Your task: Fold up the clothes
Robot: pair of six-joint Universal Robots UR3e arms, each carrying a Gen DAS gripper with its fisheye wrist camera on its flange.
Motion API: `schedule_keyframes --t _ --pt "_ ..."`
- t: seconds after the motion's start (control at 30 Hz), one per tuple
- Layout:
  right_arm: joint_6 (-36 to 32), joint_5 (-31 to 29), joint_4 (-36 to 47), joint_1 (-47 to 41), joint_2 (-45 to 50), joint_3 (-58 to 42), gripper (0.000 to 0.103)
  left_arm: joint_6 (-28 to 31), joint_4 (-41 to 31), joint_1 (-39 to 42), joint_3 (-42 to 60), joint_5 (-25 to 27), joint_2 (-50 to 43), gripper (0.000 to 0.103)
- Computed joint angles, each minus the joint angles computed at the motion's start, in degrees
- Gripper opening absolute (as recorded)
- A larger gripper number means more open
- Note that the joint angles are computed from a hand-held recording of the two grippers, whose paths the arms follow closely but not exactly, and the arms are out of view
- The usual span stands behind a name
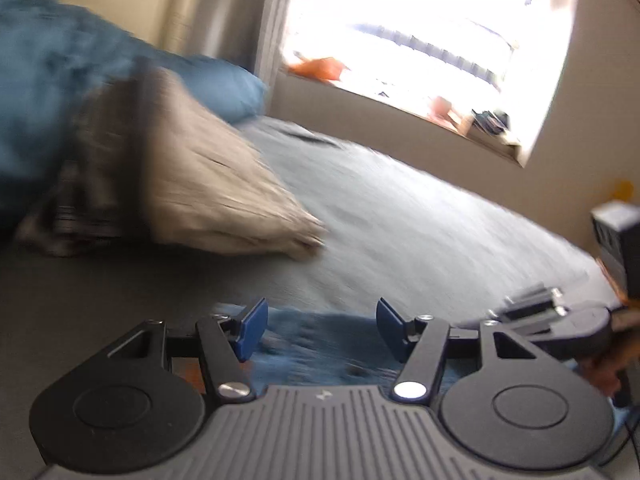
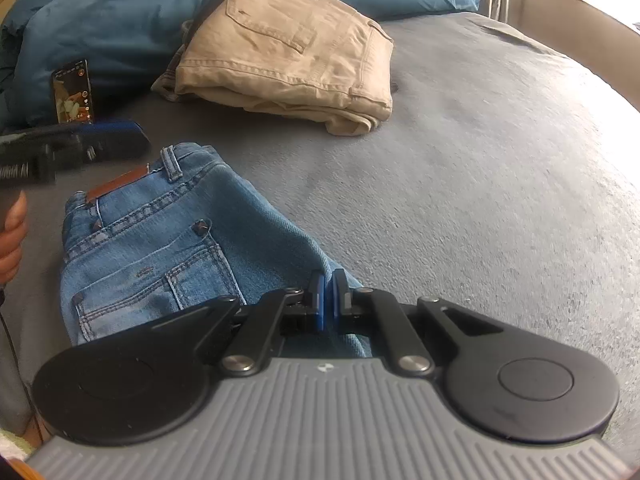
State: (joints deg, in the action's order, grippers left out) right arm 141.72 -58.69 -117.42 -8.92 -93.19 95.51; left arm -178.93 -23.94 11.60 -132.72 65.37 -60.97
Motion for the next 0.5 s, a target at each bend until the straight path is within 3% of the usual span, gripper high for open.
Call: schedule_keyframes --t 0.1,0.23,0.33,0.37,0.5 --pt "0.4 0.1 -1.2 -0.1 -0.1 1.1 0.002 -0.3 3.9 -7.5 3.4 6.3 -9.2 0.058" --pt "0.2 -0.3 -3.0 0.0 0.2 2.6 0.003 -1.0 3.8 -13.1 6.3 14.8 -17.2 0.056" --pt "-0.2 0.9 -1.5 -1.3 0.0 2.9 0.006 -2.0 5.2 -13.0 5.2 14.3 -18.1 0.056" --pt "-0.4 1.1 -1.0 -2.1 -0.7 3.2 0.013 -1.8 5.1 -13.1 5.6 14.6 -18.5 0.056" --pt "-4.6 1.3 3.1 -7.2 -6.7 6.1 0.022 -1.3 4.5 -13.5 7.1 15.4 -19.8 0.057"
